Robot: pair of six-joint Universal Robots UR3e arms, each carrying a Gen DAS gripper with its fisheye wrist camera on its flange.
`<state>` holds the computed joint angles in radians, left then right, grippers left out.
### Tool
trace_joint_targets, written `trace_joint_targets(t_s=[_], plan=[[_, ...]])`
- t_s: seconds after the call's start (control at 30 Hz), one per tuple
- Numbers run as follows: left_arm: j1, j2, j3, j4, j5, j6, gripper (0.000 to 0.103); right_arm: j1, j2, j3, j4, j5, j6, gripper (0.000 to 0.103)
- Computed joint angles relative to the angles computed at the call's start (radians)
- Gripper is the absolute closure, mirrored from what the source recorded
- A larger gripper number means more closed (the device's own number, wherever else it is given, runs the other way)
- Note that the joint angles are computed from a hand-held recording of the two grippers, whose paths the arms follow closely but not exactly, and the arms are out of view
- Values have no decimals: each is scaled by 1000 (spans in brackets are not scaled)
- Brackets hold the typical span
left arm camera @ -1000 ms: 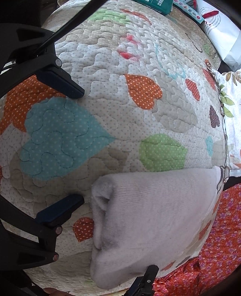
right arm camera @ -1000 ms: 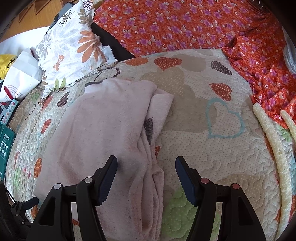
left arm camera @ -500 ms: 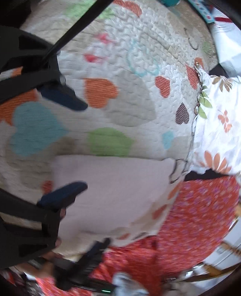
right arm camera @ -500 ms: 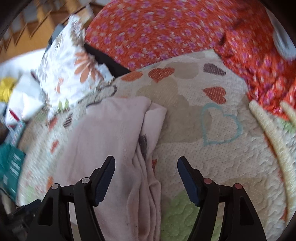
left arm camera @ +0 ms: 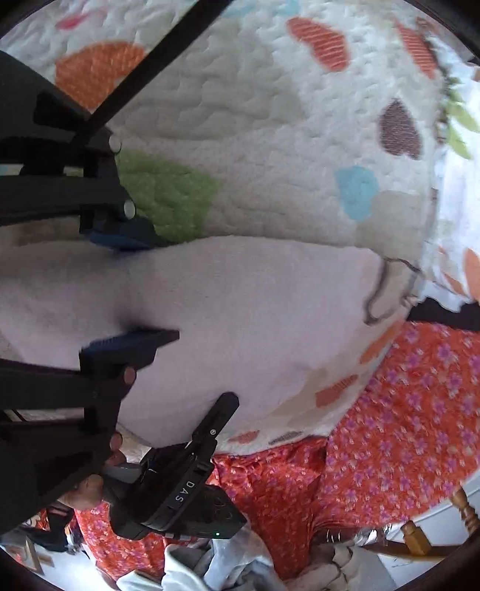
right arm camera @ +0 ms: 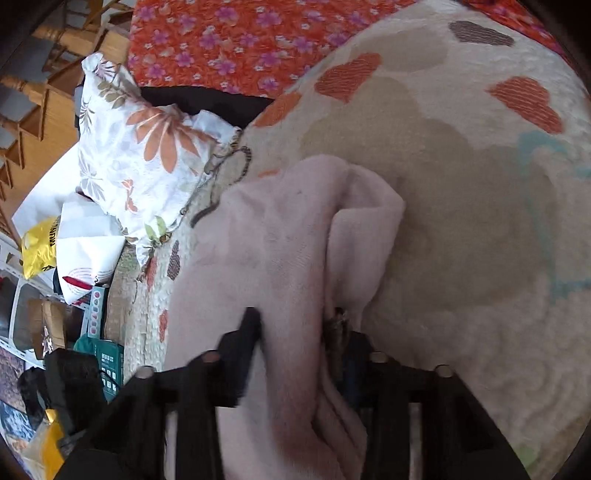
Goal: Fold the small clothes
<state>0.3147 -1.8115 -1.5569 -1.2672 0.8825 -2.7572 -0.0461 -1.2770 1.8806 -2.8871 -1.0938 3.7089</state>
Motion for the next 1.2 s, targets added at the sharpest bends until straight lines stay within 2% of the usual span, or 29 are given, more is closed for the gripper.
trace_joint_targets(t_s=[0.07,0.2,0.23,0.27,0.33,0.37,0.4,0.5,0.6,0.7,0.77,0.83,0.87,0.93,0.97,1.03,1.07,1.17,1.2], plan=[[4,25,44,-28,-3,8,71,1,-14,-17,-34,40,-3,74],[-31,16,87,62,61,-39,67,29,-44,-66,-59,24,-32,74],[-50,-3,96,84,96,-60,64,39,-45,-74,-43,-14,-41,73],[-75,-27,103,107,142,-87,62,58,-38,-100,27,-92,-56,68],[-119,-47,65,156,242,-113,60,89,-26,-147,150,-232,-67,66],[-118,-30,11,204,249,-115,53,110,-28,-164,205,-338,-60,66],[-109,-3,-44,242,243,-115,51,102,-53,-140,205,-360,-56,66],[-71,54,-112,231,218,-93,47,57,-138,-45,101,-342,-19,66],[-27,115,-147,185,191,-86,47,25,-175,17,-19,-265,-37,66],[14,215,-200,164,195,-73,47,40,-119,-3,-64,-230,-62,66],[40,271,-236,156,199,-63,42,50,-53,-38,-55,-212,-70,66],[55,302,-253,148,209,-65,40,24,-2,-57,-8,-125,-85,70],[71,327,-268,136,212,-58,40,32,4,-74,40,-148,-87,77],[97,365,-293,121,215,-43,40,57,-14,-116,148,-246,-87,86],[115,397,-314,115,221,-32,40,92,-21,-173,246,-368,-92,101],[146,455,-350,116,225,-10,40,160,-15,-240,350,-605,-97,101],[155,481,-366,123,227,-4,40,157,-41,-217,348,-634,-87,101],[188,606,-440,187,244,19,37,83,-161,-68,236,-496,-73,100],[200,649,-463,210,247,24,35,84,-185,-49,223,-493,-72,100]])
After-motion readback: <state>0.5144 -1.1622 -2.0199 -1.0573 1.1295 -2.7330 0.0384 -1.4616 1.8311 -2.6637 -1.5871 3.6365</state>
